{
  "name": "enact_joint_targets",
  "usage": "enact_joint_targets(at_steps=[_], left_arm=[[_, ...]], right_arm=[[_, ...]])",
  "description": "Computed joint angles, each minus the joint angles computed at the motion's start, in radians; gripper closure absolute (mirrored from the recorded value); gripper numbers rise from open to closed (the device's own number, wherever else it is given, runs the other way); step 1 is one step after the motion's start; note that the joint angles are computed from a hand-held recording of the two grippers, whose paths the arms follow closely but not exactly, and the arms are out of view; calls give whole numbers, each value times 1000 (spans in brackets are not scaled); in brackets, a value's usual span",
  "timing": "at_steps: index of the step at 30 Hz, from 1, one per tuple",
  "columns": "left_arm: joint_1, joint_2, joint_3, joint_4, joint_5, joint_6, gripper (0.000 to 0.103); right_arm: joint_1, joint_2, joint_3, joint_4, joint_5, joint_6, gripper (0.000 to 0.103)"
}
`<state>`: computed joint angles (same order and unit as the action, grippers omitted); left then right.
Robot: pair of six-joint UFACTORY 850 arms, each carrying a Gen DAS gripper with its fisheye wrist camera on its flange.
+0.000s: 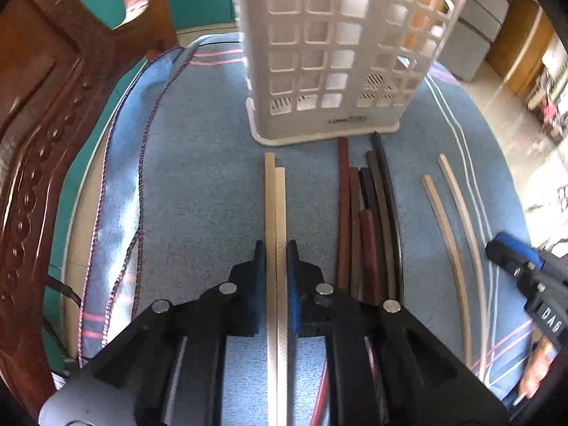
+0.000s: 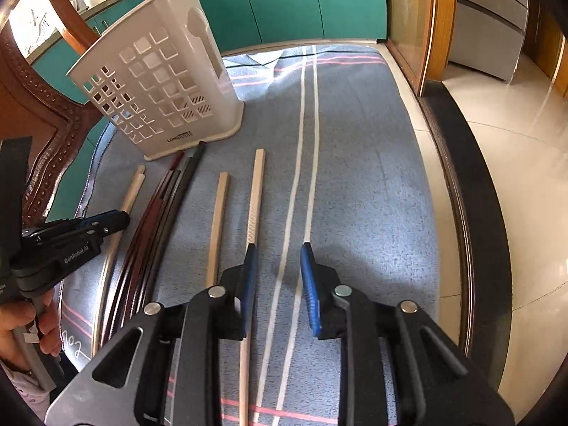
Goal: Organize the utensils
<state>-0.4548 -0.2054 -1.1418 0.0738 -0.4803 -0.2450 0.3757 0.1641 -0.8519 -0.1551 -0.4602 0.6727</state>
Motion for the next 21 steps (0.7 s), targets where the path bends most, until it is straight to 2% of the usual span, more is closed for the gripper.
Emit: enact_joint_targets(at_steps=[3, 6, 9, 10, 12, 13, 14, 17, 19, 21], left_arm=[[11, 40, 33, -39, 39, -1, 90], [13, 126, 91, -29, 99, -3, 90], [27, 188, 135, -133, 150, 106, 90], [30, 200, 143, -142, 164, 119, 87], [32, 230, 166, -104, 186, 89, 74], [32, 239, 175, -35, 188, 27, 68], [31, 234, 169, 19, 181, -25, 67], [37, 221, 150, 57, 133, -74, 66], [30, 201, 135, 136, 97, -155, 57], [23, 185, 131, 209, 74, -220, 54]], right_arm=[[1, 5, 7, 4, 15, -10, 78], [10, 11, 11, -16, 26, 4, 78], [20, 8, 7, -38, 32, 22, 74], [26, 1, 2, -50, 34, 33, 74], [38, -13, -8, -69, 34, 49, 73], [42, -18, -12, -76, 34, 54, 73], [49, -25, -17, -89, 33, 65, 73], [62, -36, -26, -126, 30, 95, 73], [68, -41, -29, -146, 30, 112, 73], [72, -48, -33, -167, 27, 135, 73]])
